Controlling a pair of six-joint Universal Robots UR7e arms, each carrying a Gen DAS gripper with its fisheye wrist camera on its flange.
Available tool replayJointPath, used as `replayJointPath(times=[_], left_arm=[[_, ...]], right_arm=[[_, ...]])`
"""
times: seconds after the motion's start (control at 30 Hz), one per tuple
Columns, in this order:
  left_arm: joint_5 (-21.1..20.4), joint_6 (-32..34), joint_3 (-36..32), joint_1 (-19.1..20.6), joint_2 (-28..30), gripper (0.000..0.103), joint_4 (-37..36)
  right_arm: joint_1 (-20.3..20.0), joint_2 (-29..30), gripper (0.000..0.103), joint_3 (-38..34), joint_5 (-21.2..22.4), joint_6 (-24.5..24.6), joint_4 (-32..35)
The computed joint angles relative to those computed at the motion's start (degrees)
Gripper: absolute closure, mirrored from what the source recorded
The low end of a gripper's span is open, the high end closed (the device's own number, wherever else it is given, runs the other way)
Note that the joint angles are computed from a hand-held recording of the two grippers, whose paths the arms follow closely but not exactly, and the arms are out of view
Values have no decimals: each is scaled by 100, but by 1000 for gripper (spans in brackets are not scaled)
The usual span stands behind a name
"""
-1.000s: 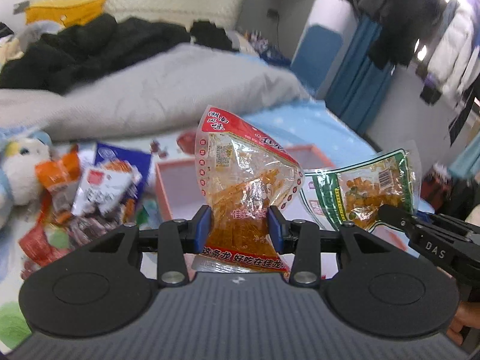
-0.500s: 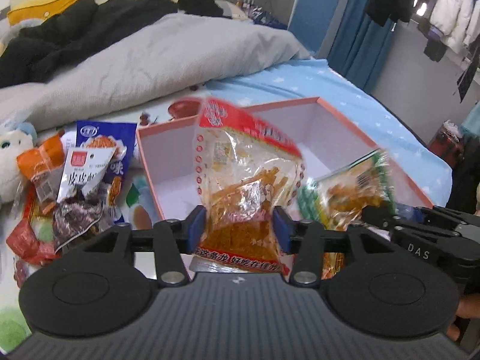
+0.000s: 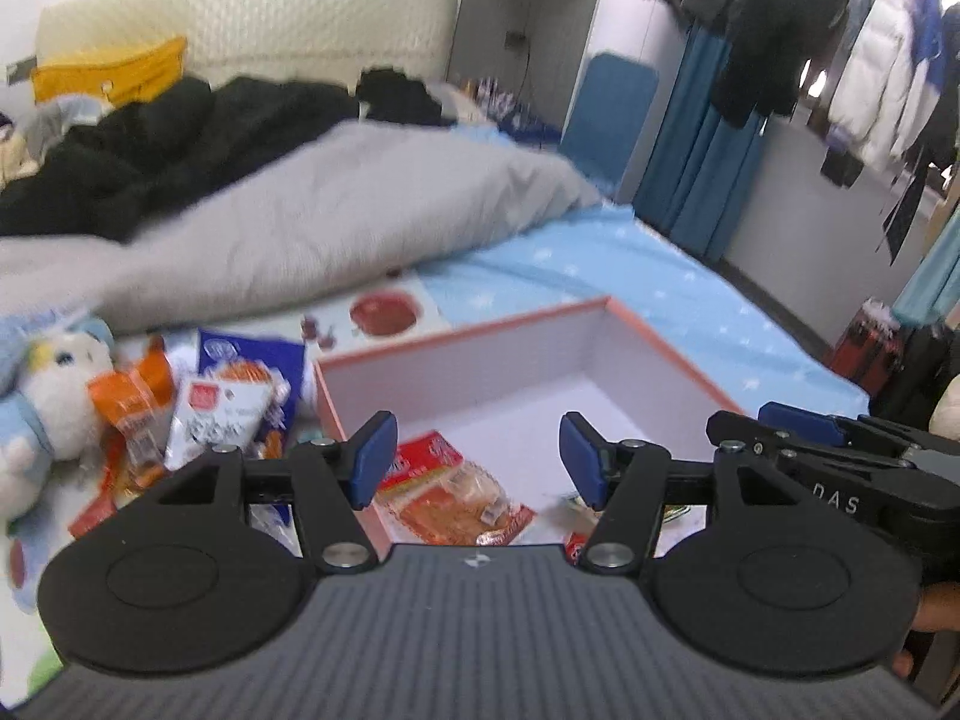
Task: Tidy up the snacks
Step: 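Open both tools over the pink box to drop the two bags, then withdraw both tools from the box back toward the snack pile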
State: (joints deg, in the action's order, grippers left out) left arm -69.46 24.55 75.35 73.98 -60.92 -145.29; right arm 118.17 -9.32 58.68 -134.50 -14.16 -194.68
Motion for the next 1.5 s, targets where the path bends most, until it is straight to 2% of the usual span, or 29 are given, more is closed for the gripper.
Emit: replayJointPath(times=[0.33, 0.7, 0.8, 0.9, 1.0, 1.13, 1.27, 1.37, 1.5], left_arm=[[-27, -45, 395, -16, -850, 36, -140], [-65, -275, 878, 112, -1644, 35, -106], [47, -272, 1038, 130, -1845, 35, -113], [18, -354, 1169, 186, -2026, 35, -81], [280, -79, 1450, 151, -2223, 35, -395], [480, 165, 1688, 157, -2438, 35, -569], [541, 38, 1892, 214, -2637, 35, -600], [543, -44, 2038, 302, -2747, 29, -575], [545, -175, 2167, 445, -2866, 28, -381]], right_arm=[[473, 64, 52, -261, 195, -258, -113], [769, 252, 52, -380, 429, -32, 94], [831, 294, 52, -387, 440, 20, 174], [873, 335, 51, -279, 508, -129, 13], [904, 384, 51, -180, 486, -125, 35], [903, 375, 51, 5, 639, 203, 209], [963, 438, 51, 93, 626, 187, 120], [992, 472, 51, 132, 588, 192, 103], [1035, 538, 50, 160, 535, 254, 96]])
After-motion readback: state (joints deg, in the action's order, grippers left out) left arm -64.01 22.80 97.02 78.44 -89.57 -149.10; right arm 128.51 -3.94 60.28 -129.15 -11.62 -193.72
